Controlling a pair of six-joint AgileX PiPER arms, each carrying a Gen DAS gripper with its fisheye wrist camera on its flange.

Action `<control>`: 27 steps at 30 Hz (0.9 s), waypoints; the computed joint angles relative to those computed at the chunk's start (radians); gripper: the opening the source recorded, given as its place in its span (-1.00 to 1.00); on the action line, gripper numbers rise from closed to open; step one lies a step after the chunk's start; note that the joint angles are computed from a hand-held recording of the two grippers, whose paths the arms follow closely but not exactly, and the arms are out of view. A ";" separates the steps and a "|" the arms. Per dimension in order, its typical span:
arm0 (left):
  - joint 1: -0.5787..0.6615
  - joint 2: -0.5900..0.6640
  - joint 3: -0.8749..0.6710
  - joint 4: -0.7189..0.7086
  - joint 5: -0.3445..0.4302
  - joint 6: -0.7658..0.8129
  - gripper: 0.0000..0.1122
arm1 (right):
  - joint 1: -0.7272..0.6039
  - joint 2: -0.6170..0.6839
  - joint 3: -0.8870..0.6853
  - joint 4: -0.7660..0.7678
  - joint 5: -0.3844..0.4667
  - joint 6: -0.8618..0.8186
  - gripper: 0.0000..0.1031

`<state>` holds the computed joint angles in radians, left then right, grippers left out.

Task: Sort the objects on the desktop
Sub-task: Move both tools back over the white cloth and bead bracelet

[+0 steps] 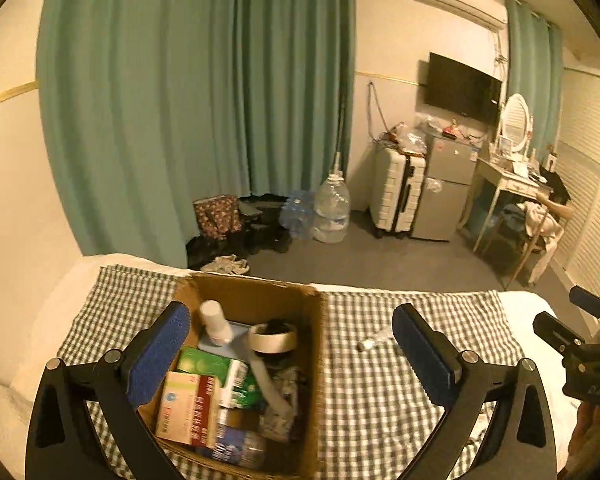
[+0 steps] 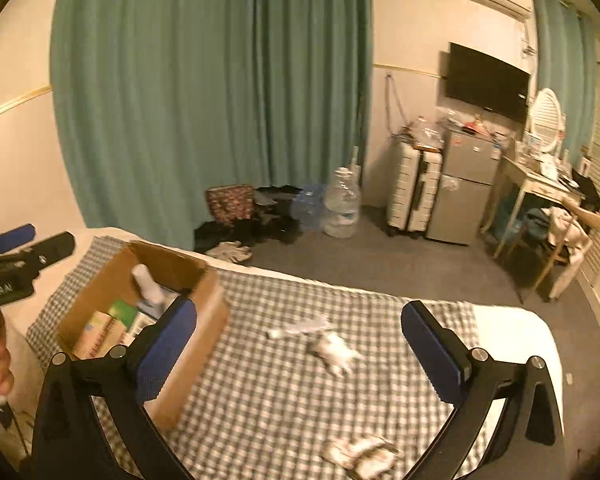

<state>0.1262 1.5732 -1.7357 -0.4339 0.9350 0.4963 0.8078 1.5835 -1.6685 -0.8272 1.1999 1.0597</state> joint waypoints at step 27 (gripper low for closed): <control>-0.499 0.019 0.540 0.181 -0.369 -0.147 0.84 | -0.442 -0.369 0.842 0.278 -0.366 -0.080 0.63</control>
